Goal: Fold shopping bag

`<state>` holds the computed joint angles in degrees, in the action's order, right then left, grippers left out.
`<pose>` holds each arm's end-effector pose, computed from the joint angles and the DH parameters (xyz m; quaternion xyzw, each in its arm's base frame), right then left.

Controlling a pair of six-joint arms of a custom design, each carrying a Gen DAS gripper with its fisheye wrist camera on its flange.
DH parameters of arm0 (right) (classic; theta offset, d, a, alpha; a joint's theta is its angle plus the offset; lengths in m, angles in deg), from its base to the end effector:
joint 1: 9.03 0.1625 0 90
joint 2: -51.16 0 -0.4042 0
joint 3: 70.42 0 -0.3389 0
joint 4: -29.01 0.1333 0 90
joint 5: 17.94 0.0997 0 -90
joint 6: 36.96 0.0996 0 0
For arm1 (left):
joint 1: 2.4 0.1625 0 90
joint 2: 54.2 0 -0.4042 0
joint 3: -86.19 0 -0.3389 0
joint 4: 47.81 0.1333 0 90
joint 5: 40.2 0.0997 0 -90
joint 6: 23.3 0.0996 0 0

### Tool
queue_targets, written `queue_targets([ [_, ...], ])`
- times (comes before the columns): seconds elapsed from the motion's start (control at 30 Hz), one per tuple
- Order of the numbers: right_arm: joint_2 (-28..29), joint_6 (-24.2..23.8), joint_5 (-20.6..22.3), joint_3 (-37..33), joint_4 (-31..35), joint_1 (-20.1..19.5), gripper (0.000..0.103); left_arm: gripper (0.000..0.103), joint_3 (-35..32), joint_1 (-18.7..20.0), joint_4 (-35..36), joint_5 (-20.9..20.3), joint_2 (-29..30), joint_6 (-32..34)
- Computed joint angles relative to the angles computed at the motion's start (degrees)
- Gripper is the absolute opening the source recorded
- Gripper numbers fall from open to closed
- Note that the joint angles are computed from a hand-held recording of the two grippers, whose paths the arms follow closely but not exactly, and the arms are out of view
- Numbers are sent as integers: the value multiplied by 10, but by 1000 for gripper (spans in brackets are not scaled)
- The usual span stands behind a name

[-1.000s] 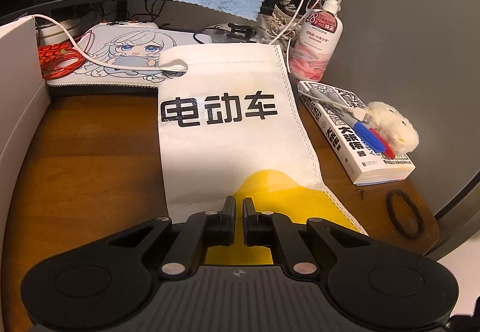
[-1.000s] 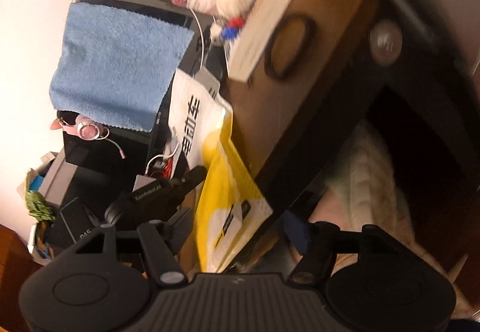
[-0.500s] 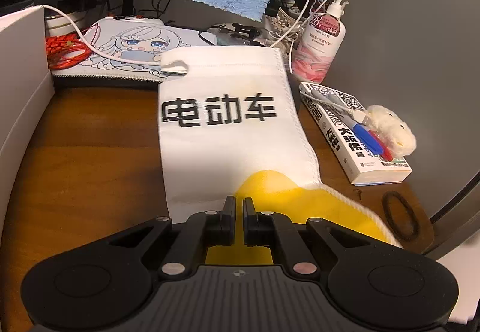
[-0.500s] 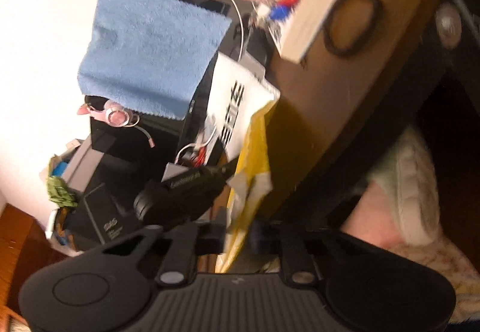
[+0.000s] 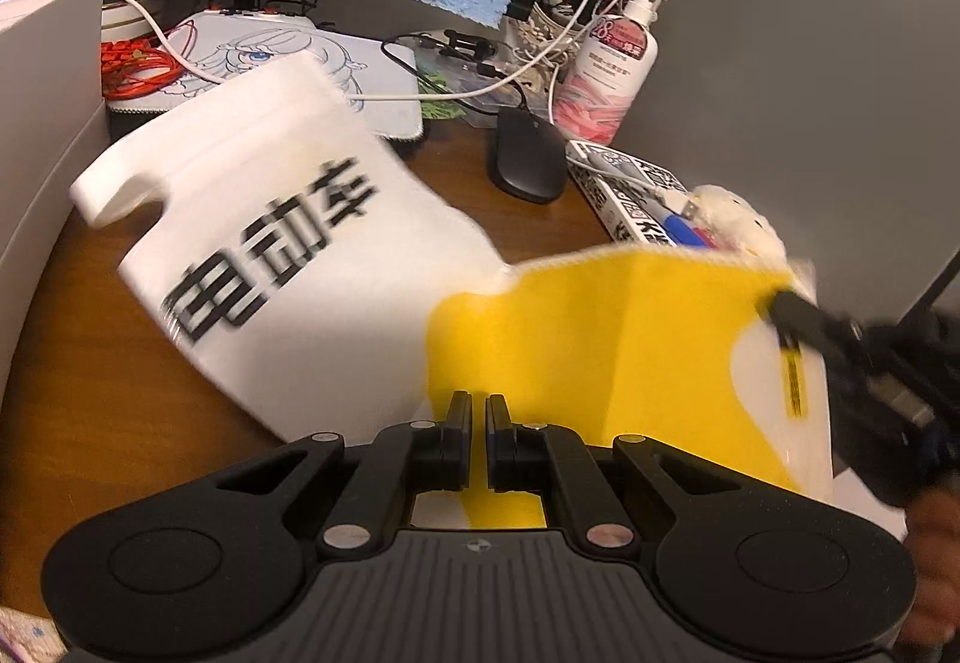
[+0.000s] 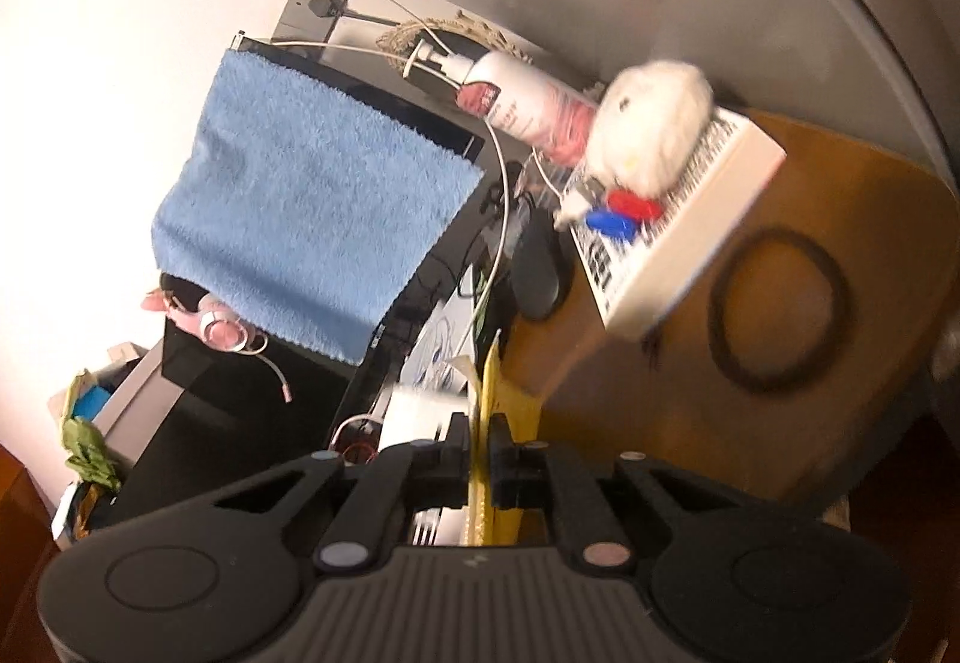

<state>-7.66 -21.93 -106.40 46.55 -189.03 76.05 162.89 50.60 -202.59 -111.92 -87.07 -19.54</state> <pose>0.0912 -0.5256 0.2798 0.1344 0.8086 -0.5695 0.0614 -0.2964 -0.6668 0.0945 0.3110 0.9201 -0.2167 0.0983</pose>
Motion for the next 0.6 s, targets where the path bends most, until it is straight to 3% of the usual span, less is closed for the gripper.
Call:
queue_targets([
  [0.3, 10, -28, -5, -45, 37, 3, 7, 5, 29, -2, -12, -16, -13, -39],
  [0.4, -3, -14, 0, -44, 71, -3, 14, 5, 29, -1, -19, -14, -11, -55],
  [0.53, -25, -6, 2, -12, 76, -7, 38, 5, 27, -2, -24, -13, -8, -65],
  [0.6, -34, -13, 3, 8, 70, -8, 42, 5, 28, -2, -27, -12, -7, -67],
])
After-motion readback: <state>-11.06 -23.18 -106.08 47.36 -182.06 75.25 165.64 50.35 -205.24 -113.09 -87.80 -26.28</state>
